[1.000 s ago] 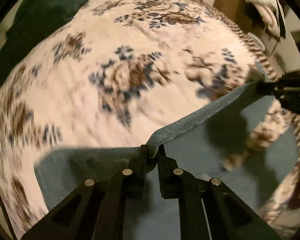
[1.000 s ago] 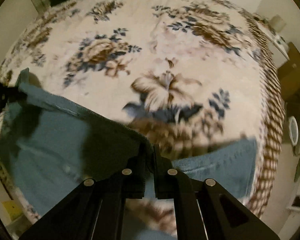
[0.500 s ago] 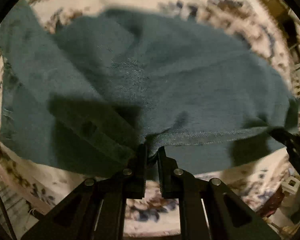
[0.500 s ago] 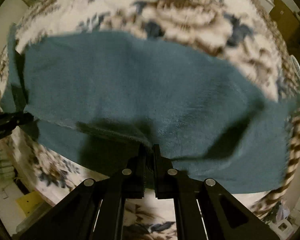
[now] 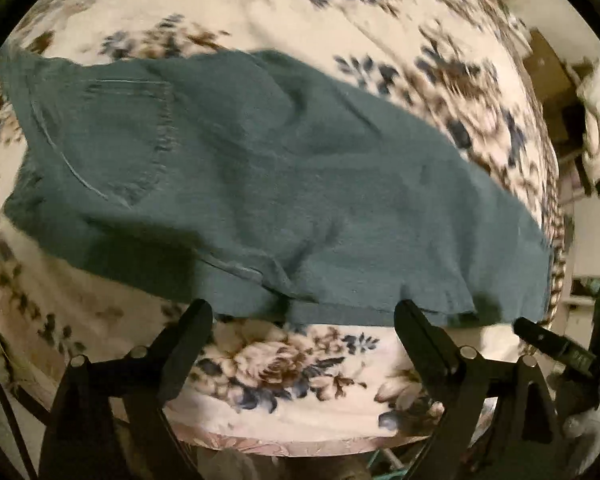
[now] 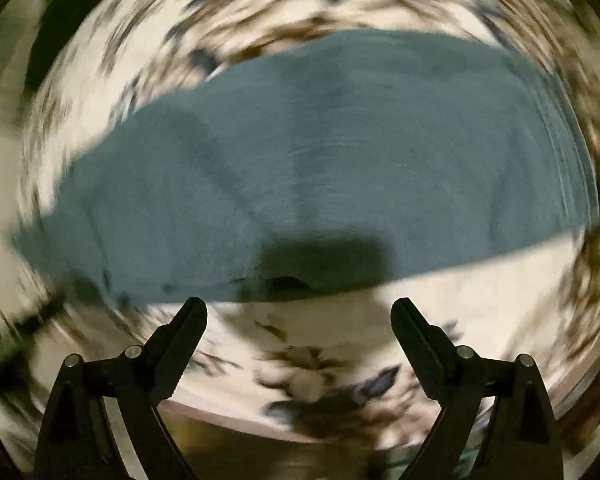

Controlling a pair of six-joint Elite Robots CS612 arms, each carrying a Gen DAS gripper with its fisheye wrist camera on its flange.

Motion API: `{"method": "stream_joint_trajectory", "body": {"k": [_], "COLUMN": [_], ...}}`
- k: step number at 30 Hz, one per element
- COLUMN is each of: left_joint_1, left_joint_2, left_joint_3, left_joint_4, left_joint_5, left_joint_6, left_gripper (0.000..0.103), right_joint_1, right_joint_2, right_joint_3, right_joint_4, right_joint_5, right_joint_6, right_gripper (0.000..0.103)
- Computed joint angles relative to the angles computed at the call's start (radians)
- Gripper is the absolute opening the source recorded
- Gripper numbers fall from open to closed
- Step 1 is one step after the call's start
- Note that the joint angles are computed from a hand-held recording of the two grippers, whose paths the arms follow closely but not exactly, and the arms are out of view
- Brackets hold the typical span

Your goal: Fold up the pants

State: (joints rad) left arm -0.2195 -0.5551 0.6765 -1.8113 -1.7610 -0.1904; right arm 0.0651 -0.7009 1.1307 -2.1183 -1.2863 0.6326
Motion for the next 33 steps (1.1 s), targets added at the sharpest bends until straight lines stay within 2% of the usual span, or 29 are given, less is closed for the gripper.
{"method": "stream_joint_trajectory", "body": {"k": [3,7,10,12,13,15,16,19,20,22,23,24,27,30,31,33], "left_joint_1": [0.011,0.047,0.076,0.101,0.108,0.13,0.144,0.168,0.178,0.192,0.198,0.202,0.221,0.237,0.241,0.248], "left_joint_2": [0.025,0.047,0.076,0.099,0.116,0.144,0.161,0.176,0.185,0.198,0.201,0.199,0.183,0.169,0.166,0.172], "left_joint_3": [-0.06,-0.096,-0.132,-0.158,-0.18,-0.219,-0.245,-0.25,-0.258,-0.268,-0.267,-0.259,-0.211,-0.174,-0.166,-0.172], "left_joint_4": [0.016,-0.009,-0.027,-0.017,-0.001,0.023,0.047,0.049,0.05,0.055,0.054,0.045,-0.002,-0.045,-0.057,-0.076], "left_joint_5": [0.037,0.141,0.246,0.275,0.288,0.266,0.246,0.215,0.184,0.15,0.137,0.125,0.077,0.044,0.04,0.02], "left_joint_6": [-0.077,-0.202,-0.273,-0.312,-0.334,-0.36,-0.37,-0.388,-0.375,-0.378,-0.383,-0.388,-0.398,-0.406,-0.404,-0.406], "left_gripper": [0.093,0.093,0.093,0.093,0.093,0.093,0.093,0.093,0.093,0.093,0.093,0.093,0.093,0.093,0.093,0.093], "right_joint_1": [-0.019,-0.012,0.006,0.021,0.028,0.04,0.05,0.067,0.072,0.082,0.086,0.091,0.106,0.122,0.126,0.125], "right_joint_2": [-0.009,0.02,0.067,0.101,0.116,0.14,0.152,0.173,0.179,0.19,0.196,0.198,0.181,0.153,0.151,0.16], "right_joint_3": [0.051,0.064,0.028,0.002,-0.005,-0.02,-0.031,-0.071,-0.083,-0.09,-0.105,-0.117,-0.123,-0.139,-0.153,-0.177], "right_joint_4": [-0.116,-0.242,-0.3,-0.358,-0.399,-0.461,-0.494,-0.475,-0.469,-0.507,-0.483,-0.444,-0.411,-0.377,-0.36,-0.326], "right_joint_5": [0.083,0.159,0.21,0.237,0.248,0.256,0.25,0.207,0.186,0.135,0.108,0.077,-0.016,-0.124,-0.145,-0.134], "right_joint_6": [0.202,0.349,0.453,0.548,0.596,0.662,0.693,0.719,0.734,0.784,0.785,0.789,0.827,0.764,0.734,0.704], "right_gripper": [0.095,0.092,0.082,0.064,0.061,0.054,0.054,0.053,0.05,0.037,0.014,0.004,0.004,0.004,0.004,0.004]}}
